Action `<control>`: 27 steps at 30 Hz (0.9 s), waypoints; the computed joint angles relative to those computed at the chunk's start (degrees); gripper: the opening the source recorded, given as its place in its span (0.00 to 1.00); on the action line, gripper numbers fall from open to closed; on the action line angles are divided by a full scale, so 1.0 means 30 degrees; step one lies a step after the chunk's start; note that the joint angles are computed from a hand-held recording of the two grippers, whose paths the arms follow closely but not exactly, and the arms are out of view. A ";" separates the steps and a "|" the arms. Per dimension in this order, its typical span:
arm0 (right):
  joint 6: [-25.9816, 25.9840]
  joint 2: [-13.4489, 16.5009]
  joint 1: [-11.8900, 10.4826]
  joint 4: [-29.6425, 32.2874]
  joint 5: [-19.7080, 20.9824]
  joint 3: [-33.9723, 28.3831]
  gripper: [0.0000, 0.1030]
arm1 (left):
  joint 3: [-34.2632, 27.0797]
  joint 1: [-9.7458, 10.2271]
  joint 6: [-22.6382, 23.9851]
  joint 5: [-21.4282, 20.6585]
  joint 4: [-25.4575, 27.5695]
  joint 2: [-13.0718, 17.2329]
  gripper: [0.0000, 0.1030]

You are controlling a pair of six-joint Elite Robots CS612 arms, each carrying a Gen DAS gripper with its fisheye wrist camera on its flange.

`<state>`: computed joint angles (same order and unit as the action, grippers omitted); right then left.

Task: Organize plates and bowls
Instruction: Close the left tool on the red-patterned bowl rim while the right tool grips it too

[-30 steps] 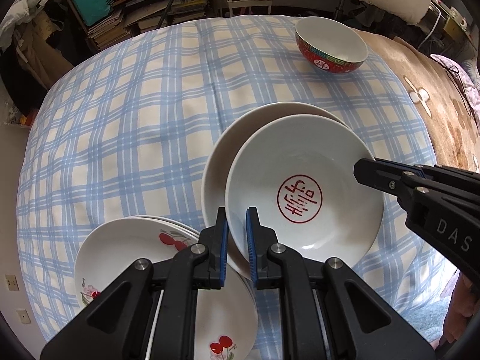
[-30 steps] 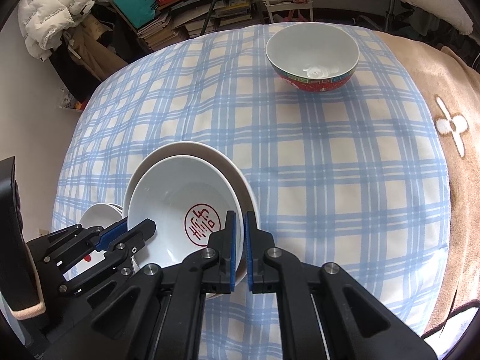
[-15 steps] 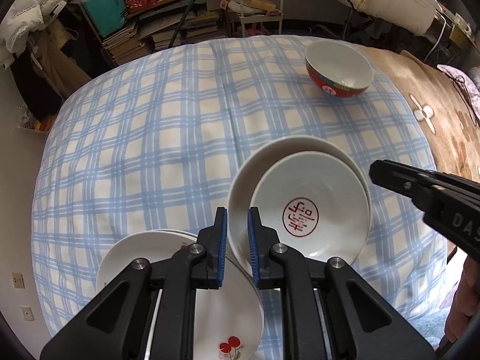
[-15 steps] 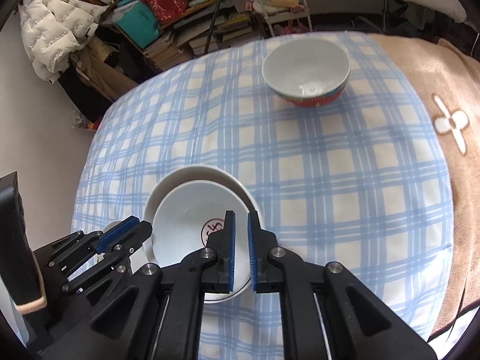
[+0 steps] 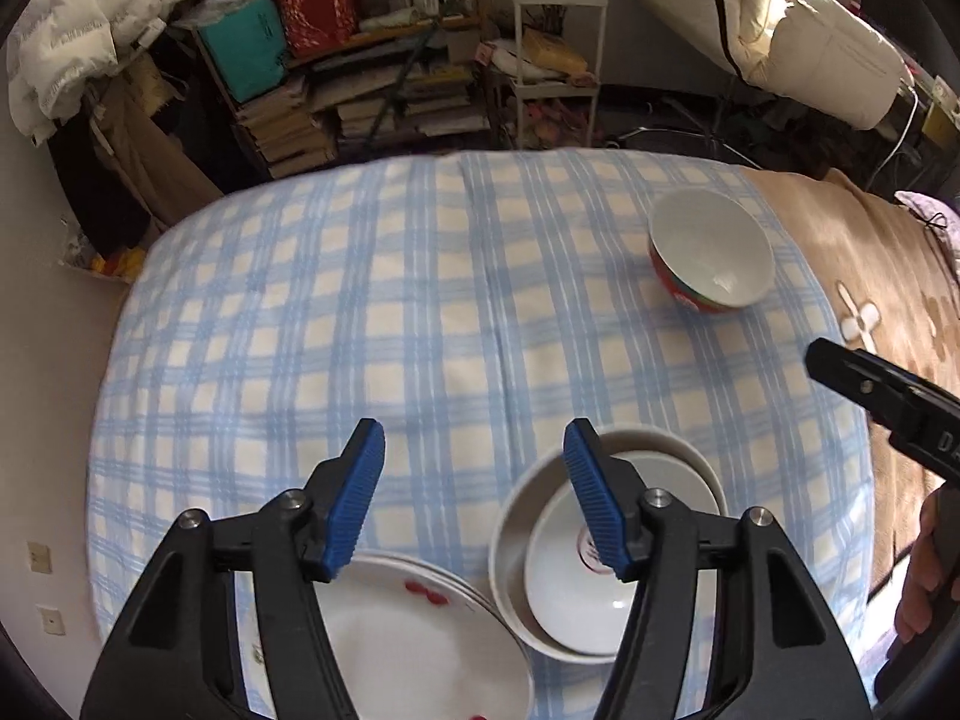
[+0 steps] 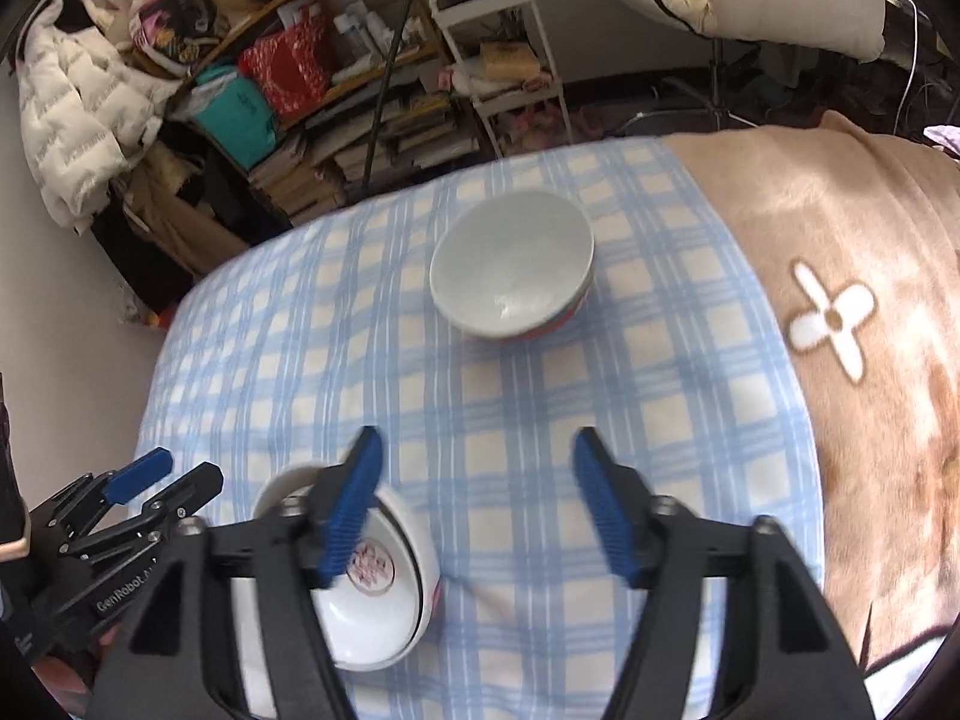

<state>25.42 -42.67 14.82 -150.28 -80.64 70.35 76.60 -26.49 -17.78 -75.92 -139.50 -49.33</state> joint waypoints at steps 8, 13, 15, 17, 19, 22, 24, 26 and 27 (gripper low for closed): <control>-0.0241 0.0558 -0.0394 0.0040 -0.0226 -0.0756 0.84 | -0.2190 -0.0118 0.0945 0.0141 0.0378 0.1147 0.76; -0.0356 0.0961 -0.0644 -0.0216 -0.0270 -0.1271 0.84 | -0.4147 -0.0252 0.1138 -0.0060 0.0535 0.2309 0.77; -0.0447 0.1149 -0.0738 -0.0385 -0.0362 -0.1509 0.84 | -0.5113 -0.0304 0.1335 0.0006 0.0962 0.2907 0.77; -0.0522 0.1322 -0.0809 -0.0520 -0.0491 -0.1732 0.84 | -0.6018 -0.0282 0.1349 -0.0261 0.1405 0.3475 0.77; -0.0786 0.1567 -0.0910 -0.0354 -0.0345 -0.2113 0.83 | -0.6911 -0.0229 0.1229 -0.0598 0.1771 0.4084 0.77; -0.1357 0.1952 -0.0964 -0.0029 -0.0411 -0.2723 0.83 | -0.7675 -0.0136 0.1348 -0.1127 0.1686 0.4704 0.77; -0.1491 0.2184 -0.1019 0.0121 -0.0199 -0.3043 0.82 | -0.8063 -0.0140 0.1728 -0.1081 0.1430 0.5100 0.77; -0.1678 0.2487 -0.1034 0.0526 -0.0287 -0.3506 0.81 | -0.8519 -0.0128 0.1677 -0.0909 0.1611 0.5494 0.77; -0.1763 0.2619 -0.1028 0.0699 -0.0361 -0.3704 0.79 | -0.8813 -0.0076 0.1545 -0.1068 0.1853 0.5709 0.77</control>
